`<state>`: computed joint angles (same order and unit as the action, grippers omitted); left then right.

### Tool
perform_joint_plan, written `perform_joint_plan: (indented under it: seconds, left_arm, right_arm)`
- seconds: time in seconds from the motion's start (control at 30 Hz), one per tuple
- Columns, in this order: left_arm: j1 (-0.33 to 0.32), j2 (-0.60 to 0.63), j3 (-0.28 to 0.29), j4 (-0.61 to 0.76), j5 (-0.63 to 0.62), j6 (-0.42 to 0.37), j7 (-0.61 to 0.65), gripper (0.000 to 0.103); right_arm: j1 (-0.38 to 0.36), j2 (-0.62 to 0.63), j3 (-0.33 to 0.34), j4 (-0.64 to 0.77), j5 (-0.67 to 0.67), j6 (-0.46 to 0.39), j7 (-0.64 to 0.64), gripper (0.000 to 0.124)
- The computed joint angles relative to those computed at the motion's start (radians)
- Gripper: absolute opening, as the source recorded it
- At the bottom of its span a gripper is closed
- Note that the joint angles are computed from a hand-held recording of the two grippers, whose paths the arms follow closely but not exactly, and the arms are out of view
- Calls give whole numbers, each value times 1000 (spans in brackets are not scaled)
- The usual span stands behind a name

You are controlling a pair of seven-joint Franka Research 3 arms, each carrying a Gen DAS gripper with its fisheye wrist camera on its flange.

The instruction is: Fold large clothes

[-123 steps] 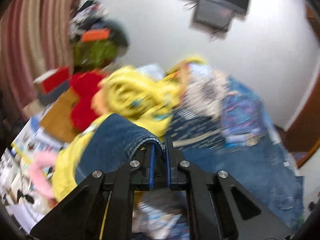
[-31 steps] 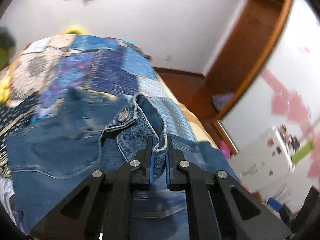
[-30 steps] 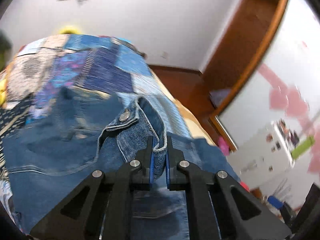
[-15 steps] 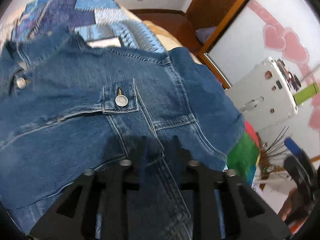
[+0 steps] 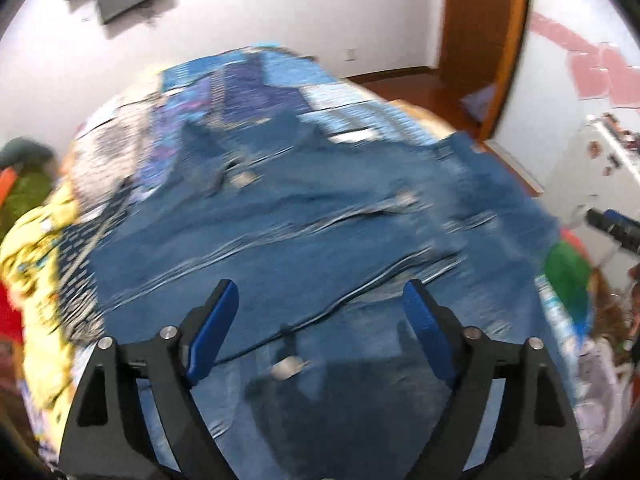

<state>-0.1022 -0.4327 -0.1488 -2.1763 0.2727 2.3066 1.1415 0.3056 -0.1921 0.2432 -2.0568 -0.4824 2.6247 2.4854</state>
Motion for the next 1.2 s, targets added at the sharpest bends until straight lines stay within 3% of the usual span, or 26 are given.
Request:
perform_joint_plan:
  seconds: [0.1, 0.23, 0.43, 0.57, 0.63, 0.73, 0.77, 0.8, 0.87, 1.03, 1.2]
  left_arm:
    - [20, -65, -2, -74, 22, -29, -36, 84]
    - [26, -120, 9, -147, 4, -55, -81, 84]
    - [38, -163, 37, -209, -49, -80, -146, 84]
    - [45, -172, 47, -225, -69, -84, -171, 84]
    - [52, -179, 45, -227, -64, -84, -185, 84]
    - [58, -193, 44, -232, -52, -84, -194, 84]
    - [61, -196, 41, -231, -46, -89, -198, 84]
    - [66, -201, 38, -231, -36, -93, -204, 84]
    - [68, -214, 35, -235, -24, -95, -211, 84]
    - [68, -261, 40, -256, -10, -89, -218, 84]
    - [67, -304, 53, -283, -16, -73, -223, 84]
  right_arm:
    - [31, 28, -63, -15, 213, 26, -121, 103]
    - [79, 80, -138, -12, 615, 24, -401, 103]
    - [59, 141, -139, 21, 769, 60, -503, 103]
    - [45, 212, -142, 87, 779, 62, -496, 103]
    - [42, 234, -147, 107, 755, 77, -448, 101]
    - [49, 247, -166, 123, 603, 97, -247, 72]
    - [51, 250, -173, 132, 551, 96, -172, 56]
    - [57, 249, -181, 142, 474, 83, -74, 40]
    - [65, 250, -185, 173, 333, 45, 50, 23]
    - [80, 202, -163, 193, 69, 85, 174, 12]
    - [91, 175, -110, 261, 85, 130, 71, 10]
